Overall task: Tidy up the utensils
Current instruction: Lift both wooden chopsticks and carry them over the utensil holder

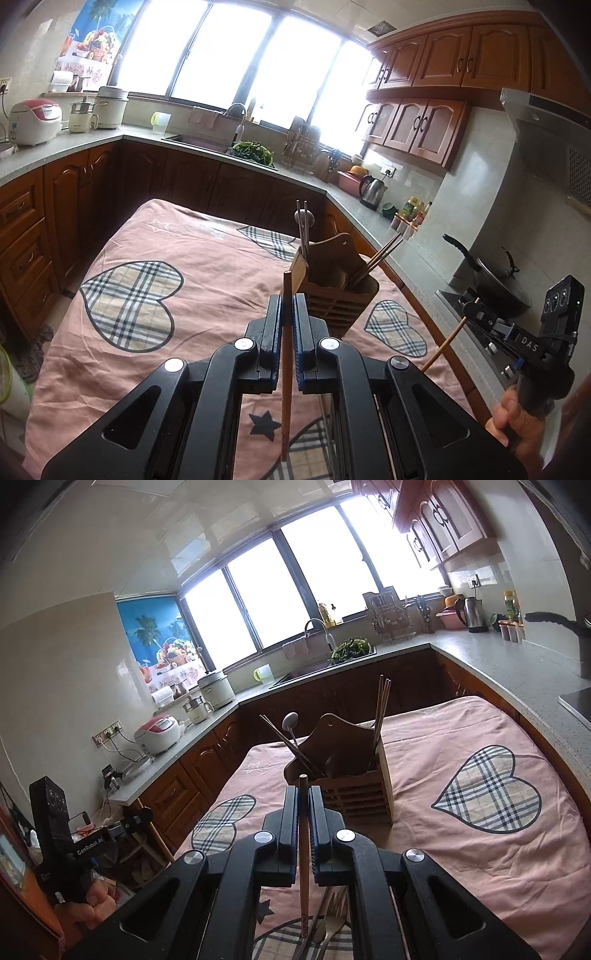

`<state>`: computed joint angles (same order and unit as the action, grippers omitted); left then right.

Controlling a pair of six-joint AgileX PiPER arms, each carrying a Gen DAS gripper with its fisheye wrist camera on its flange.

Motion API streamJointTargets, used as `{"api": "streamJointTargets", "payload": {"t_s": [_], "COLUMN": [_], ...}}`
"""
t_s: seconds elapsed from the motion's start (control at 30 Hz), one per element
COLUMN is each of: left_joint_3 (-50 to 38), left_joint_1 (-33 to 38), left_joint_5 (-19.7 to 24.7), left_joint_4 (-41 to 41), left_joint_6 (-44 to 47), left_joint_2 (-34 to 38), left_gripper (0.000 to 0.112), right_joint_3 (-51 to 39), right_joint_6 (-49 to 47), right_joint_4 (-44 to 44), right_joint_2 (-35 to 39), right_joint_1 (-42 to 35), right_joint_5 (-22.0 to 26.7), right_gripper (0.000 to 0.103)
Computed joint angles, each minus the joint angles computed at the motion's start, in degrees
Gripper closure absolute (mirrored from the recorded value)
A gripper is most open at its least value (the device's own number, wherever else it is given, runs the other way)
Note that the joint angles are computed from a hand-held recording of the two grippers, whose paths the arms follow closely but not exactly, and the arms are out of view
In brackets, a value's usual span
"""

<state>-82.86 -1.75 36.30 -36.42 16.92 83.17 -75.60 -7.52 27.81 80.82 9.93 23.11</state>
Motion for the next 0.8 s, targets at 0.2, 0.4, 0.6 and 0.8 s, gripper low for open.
{"api": "streamJointTargets", "payload": {"t_s": [0.2, 0.4, 0.6, 0.8], "left_joint_3": [-3.06, -6.93, -11.62, -17.65], "left_joint_1": [-0.08, -0.44, -0.69, -2.02], "left_joint_5": [-0.58, -0.61, -0.70, -2.85], "left_joint_4": [-1.53, -1.43, -2.03, -0.94], "left_joint_6": [0.13, -0.38, -0.91, -2.70], "left_joint_2": [1.64, 3.89, 6.83, 10.65], "left_gripper": [0.107, 0.107, 0.107, 0.107], "right_joint_3": [-0.59, -2.11, -4.12, -8.02], "right_joint_6": [-0.60, -1.80, -2.07, -1.28], "right_joint_4": [0.90, 2.38, 2.79, 2.50], "right_joint_2": [0.20, 1.20, 2.49, 4.75], "right_joint_1": [-1.01, -2.59, -3.71, -5.19], "right_joint_5": [-1.01, -1.05, -1.69, -2.59], "right_gripper": [0.098, 0.098, 0.098, 0.098]}}
